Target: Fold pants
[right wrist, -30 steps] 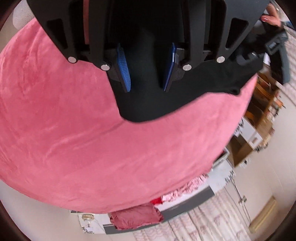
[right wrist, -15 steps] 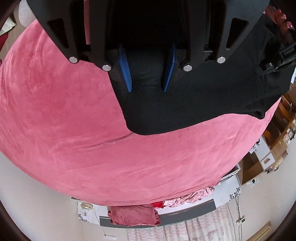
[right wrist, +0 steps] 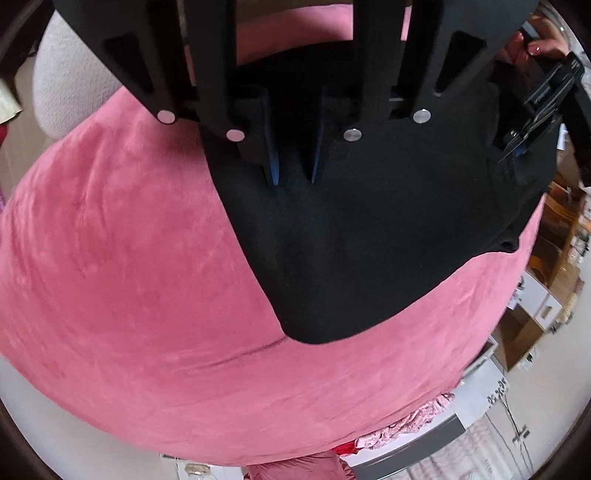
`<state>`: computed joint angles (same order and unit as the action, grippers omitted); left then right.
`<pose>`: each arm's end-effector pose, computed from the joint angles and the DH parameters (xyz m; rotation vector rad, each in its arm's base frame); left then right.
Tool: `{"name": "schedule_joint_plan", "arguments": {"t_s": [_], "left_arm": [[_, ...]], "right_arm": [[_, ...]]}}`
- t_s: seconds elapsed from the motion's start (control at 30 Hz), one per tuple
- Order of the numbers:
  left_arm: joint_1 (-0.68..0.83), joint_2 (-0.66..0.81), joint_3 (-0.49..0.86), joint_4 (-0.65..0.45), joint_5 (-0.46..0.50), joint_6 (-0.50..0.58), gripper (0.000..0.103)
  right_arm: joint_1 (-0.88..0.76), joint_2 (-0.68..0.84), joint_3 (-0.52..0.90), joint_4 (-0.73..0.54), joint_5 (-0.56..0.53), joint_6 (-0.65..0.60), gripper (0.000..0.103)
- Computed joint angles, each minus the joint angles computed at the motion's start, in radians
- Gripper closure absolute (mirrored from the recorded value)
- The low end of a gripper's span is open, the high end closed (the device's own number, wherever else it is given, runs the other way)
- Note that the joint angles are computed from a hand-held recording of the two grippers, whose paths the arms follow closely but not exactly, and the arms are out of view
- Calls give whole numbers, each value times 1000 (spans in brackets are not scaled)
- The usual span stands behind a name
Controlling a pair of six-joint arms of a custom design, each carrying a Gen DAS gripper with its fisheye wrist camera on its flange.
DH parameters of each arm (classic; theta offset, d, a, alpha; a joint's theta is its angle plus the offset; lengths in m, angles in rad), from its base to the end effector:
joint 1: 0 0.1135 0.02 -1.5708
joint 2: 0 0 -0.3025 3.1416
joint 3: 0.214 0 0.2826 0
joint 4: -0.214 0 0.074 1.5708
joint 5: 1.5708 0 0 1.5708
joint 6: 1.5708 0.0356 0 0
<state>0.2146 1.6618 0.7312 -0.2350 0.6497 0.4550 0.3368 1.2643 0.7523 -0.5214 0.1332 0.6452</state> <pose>0.2986 0.0430 0.1351 0.4688 2.4469 -0.6228 0.2421 0.0797 0.2250 0.4466 2.5624 0.1847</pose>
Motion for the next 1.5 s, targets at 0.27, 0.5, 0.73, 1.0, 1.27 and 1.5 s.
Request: {"name": "schedule_joint_plan", "arguments": {"t_s": [0.27,0.5,0.73,1.0,1.27,1.5], "left_arm": [[174,43,114,-149,114,-128,46],[417,-13,139,-189,140,-256,32],[641,-50,205,-166,99,-337,21],[811,74,403,-278,-3,-303,14],[795,229,586,-538,47,-139,14],[706,298,625,-558,-16,-48,14]], "right_arm": [[181,-21,10,150,141,-66,68],[264,156,40,327,-21,-217,58],[297,243,41,364,-26,-279,40],[239,195,-24,456,-173,-239,29],[258,165,-36,438,-161,-232,27],[249,161,-34,434,-170,-237,27]]}}
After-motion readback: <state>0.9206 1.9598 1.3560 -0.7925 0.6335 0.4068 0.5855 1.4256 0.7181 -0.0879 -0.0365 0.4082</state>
